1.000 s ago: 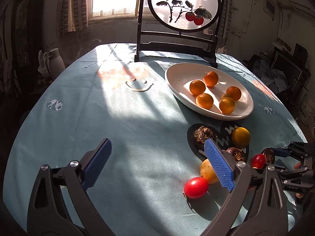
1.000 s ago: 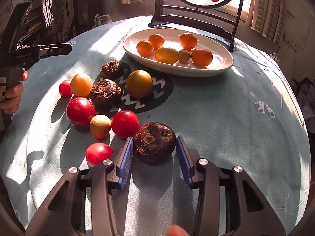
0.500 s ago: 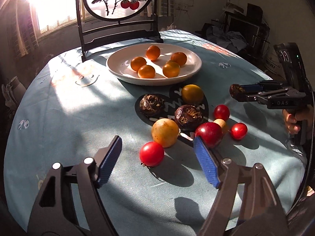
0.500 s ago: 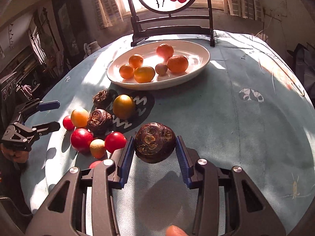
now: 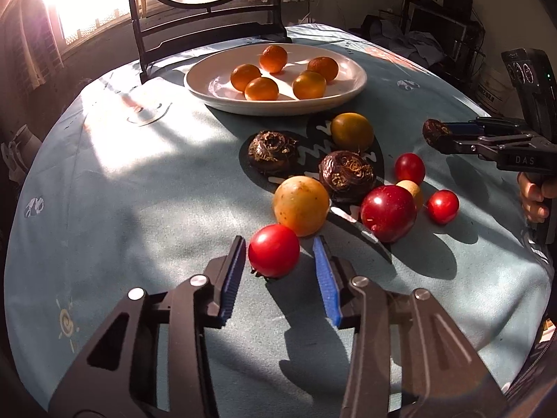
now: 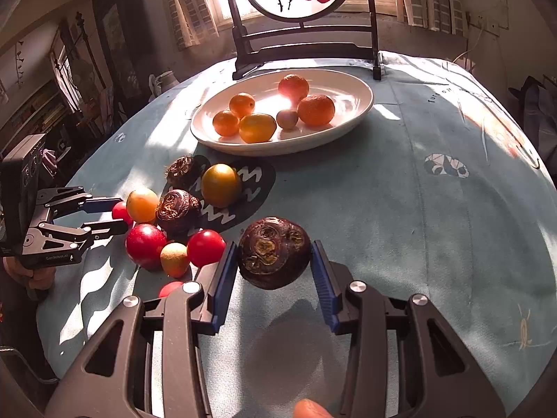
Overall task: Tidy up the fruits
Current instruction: 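Grasp a dark brown round fruit with the right gripper while the left gripper grasps a red tomato, then lower the brown fruit and red tomato into the white plate and open both grippers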
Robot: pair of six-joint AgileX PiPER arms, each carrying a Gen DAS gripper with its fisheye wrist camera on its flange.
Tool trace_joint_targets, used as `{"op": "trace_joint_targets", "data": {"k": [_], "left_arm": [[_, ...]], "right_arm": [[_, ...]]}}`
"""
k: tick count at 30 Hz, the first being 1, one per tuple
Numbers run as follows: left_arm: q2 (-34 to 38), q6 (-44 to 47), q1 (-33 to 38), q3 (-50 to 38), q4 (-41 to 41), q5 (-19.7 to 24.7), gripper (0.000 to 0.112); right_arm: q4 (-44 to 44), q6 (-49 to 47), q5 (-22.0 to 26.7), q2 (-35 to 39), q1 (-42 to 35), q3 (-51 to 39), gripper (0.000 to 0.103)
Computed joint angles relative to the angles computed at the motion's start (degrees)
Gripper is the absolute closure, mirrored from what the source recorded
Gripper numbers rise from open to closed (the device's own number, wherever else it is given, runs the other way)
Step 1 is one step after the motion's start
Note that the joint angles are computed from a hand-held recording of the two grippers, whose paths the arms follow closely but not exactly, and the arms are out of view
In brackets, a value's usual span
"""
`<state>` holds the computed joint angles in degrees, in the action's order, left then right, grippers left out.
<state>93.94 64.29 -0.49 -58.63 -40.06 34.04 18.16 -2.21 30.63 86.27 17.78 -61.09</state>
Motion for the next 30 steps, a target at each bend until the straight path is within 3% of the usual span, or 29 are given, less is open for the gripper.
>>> {"op": "trace_joint_targets", "data": {"k": [8, 17, 23, 27, 30], "left_arm": [[2.3, -4.0, 0.4, -2.5, 2.8, 2.5, 0.081], [1.5, -2.5, 0.9, -1.7, 0.6, 2.4, 0.082], [-0.6, 3.6, 3.3, -0.4, -6.7, 5.7, 0.082], [0.8, 2.8, 4.4, -4.9, -12.0, 11.7, 0.082], [2.8, -3.8, 1.6, -10.4, -12.0, 9.1, 0.082]], "right_arm": [[-0.1, 0.1, 0.2, 0.3, 0.0, -0.2, 0.060], [2.9, -3.1, -0.3, -0.1, -0.4, 0.4, 0.060], [10.4, -11.3, -2.4, -1.6, -0.4, 1.7, 0.060], [22.3, -21.0, -3.6, 0.2, -1.8, 0.2, 0.060], [23.2, -18.6, -6.2, 3.9, -2.1, -4.4, 0.060]]}}
